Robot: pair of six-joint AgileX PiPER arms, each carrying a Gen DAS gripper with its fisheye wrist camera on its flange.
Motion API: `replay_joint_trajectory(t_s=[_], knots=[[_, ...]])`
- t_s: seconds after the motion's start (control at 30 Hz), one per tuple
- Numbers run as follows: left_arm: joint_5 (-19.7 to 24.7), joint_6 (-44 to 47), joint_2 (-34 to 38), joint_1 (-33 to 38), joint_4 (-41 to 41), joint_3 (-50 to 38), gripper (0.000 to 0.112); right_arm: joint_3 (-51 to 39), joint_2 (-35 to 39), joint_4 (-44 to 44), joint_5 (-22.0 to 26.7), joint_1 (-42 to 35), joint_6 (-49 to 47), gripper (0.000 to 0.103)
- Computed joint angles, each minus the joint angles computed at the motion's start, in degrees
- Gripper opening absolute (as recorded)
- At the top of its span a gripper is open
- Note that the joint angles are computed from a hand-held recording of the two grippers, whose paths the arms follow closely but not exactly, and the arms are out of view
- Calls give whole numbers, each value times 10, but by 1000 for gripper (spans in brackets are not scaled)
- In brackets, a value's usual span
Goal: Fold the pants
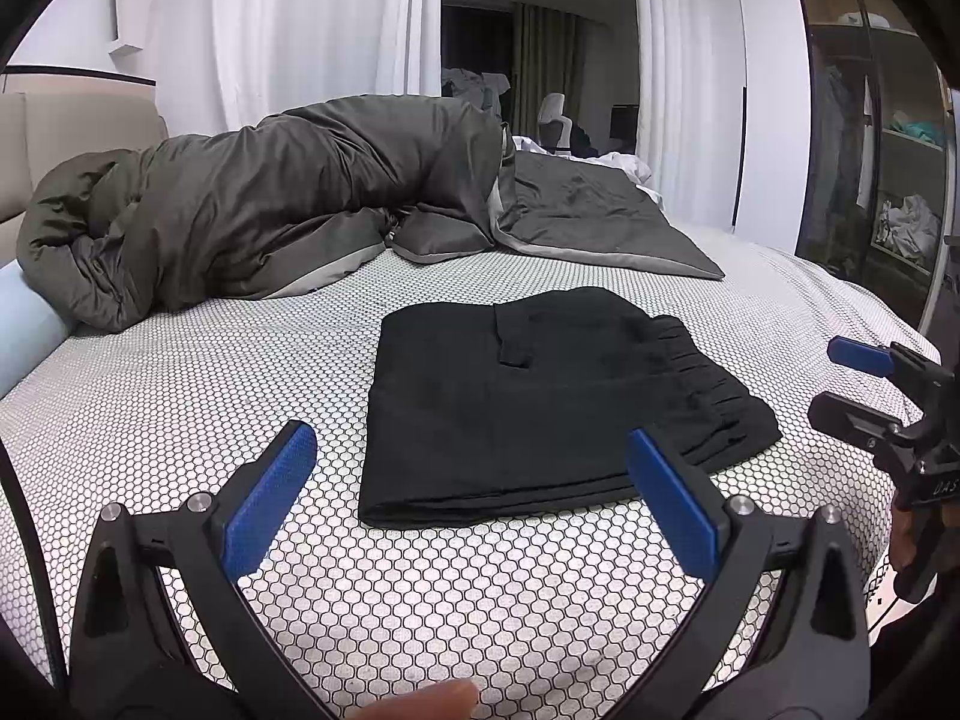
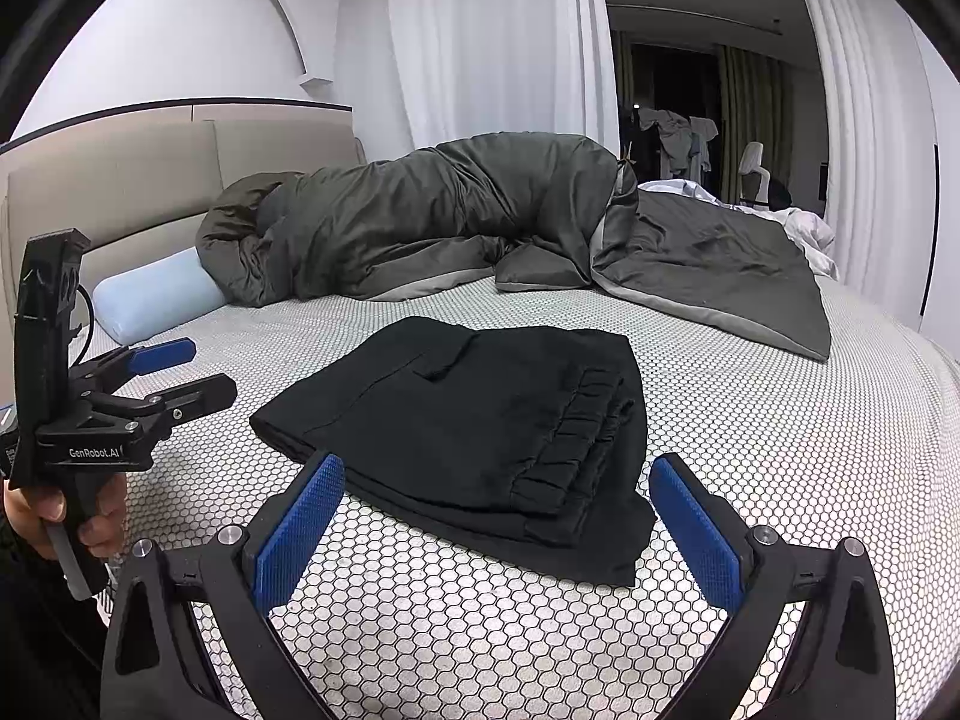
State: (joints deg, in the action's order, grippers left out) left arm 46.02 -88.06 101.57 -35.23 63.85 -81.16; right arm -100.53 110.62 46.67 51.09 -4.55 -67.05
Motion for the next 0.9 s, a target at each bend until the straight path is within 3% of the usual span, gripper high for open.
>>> replay_joint_trajectory(t_s=[0.9], knots=[[-1, -2, -2, -1, 3, 2, 103, -8, 7, 2, 9, -7, -11, 103]])
